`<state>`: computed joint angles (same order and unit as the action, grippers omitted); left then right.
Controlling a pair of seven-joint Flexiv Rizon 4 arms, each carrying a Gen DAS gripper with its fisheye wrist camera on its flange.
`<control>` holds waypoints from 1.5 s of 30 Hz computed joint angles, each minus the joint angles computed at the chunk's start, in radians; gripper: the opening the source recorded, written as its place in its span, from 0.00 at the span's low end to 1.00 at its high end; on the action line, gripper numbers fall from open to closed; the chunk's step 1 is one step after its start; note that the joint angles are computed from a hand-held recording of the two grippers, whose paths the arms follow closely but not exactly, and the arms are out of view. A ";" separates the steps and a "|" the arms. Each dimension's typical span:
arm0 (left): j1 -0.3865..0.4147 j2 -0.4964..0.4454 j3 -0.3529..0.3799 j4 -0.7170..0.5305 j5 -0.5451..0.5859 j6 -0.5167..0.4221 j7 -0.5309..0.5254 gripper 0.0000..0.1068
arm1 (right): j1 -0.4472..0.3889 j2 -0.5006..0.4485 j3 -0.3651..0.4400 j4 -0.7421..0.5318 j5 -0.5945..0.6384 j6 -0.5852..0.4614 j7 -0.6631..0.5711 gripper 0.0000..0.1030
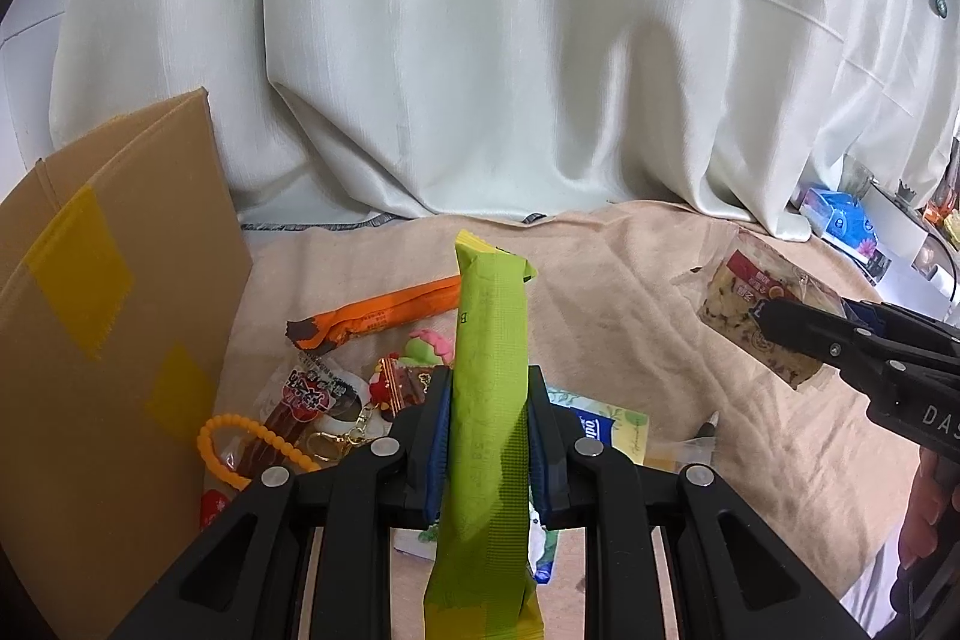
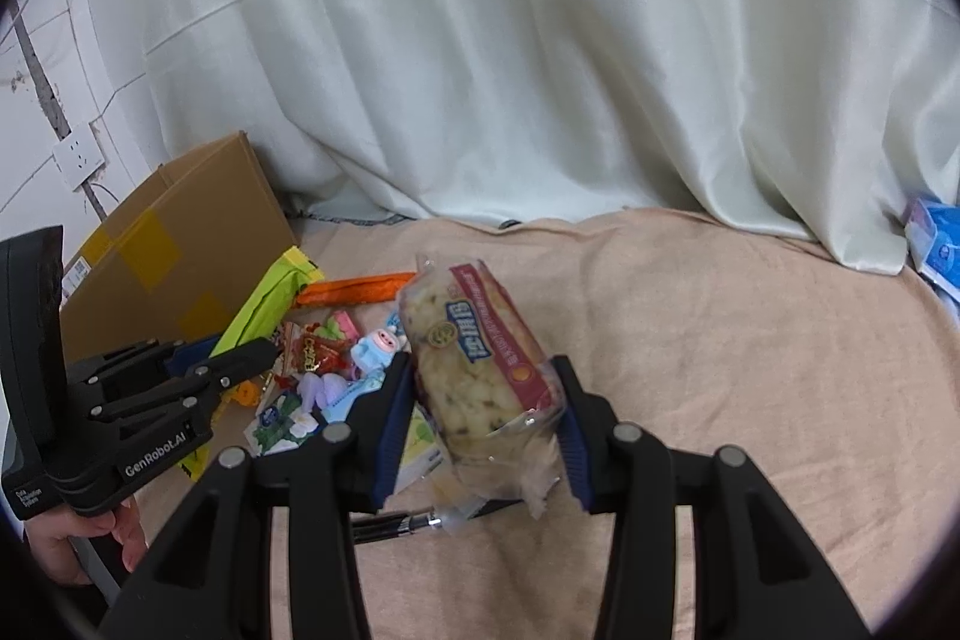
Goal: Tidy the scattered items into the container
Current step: 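Carry tube and cracker bag into the box and open both tools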
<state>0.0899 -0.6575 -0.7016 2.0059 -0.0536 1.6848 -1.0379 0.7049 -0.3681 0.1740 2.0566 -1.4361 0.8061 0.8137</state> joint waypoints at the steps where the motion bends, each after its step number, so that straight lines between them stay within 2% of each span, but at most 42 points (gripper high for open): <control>1: 0.008 0.001 -0.009 0.004 0.001 0.003 -0.001 0.21 | 0.000 0.002 0.000 0.001 -0.002 0.000 0.000 0.47; 7: 0.053 0.035 -0.061 0.015 -0.003 0.003 -0.018 0.21 | 0.001 0.028 0.004 0.004 -0.036 -0.020 0.009 0.47; 11: 0.120 0.071 -0.128 0.030 -0.001 0.003 -0.028 0.21 | -0.002 0.047 0.008 -0.003 -0.064 -0.040 0.008 0.47; 15: 0.149 0.118 -0.134 0.027 -0.004 0.003 -0.030 0.21 | -0.007 0.058 0.009 -0.019 -0.120 -0.056 0.028 0.47; 22: 0.313 0.204 -0.235 0.043 -0.017 0.006 -0.026 0.21 | 0.006 0.035 0.006 -0.107 -0.167 -0.067 -0.025 0.47; 28: 0.436 0.250 -0.285 0.044 -0.027 0.011 -0.023 0.21 | 0.043 -0.017 -0.019 -0.237 -0.188 -0.074 -0.089 0.47; 34: 0.516 0.271 -0.284 0.039 -0.058 -0.010 -0.024 0.21 | 0.096 -0.126 -0.065 -0.436 -0.158 -0.021 -0.205 0.47; 39: 0.523 0.270 -0.238 0.027 -0.087 -0.012 0.002 0.21 | 0.144 -0.226 -0.134 -0.598 -0.121 0.067 -0.308 0.47; 43: 0.511 0.255 -0.195 0.024 -0.106 -0.013 0.020 0.21 | 0.170 -0.308 -0.180 -0.707 -0.054 0.135 -0.426 0.47; 45: 0.487 0.247 -0.155 0.013 -0.117 -0.028 0.026 0.21 | 0.175 -0.340 -0.203 -0.742 -0.030 0.178 -0.443 0.47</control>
<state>0.5766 -0.4104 -0.8562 2.0194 -0.1701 1.6572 -1.0116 0.8799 -0.7082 -0.0285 1.3143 -1.4662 0.9845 0.3705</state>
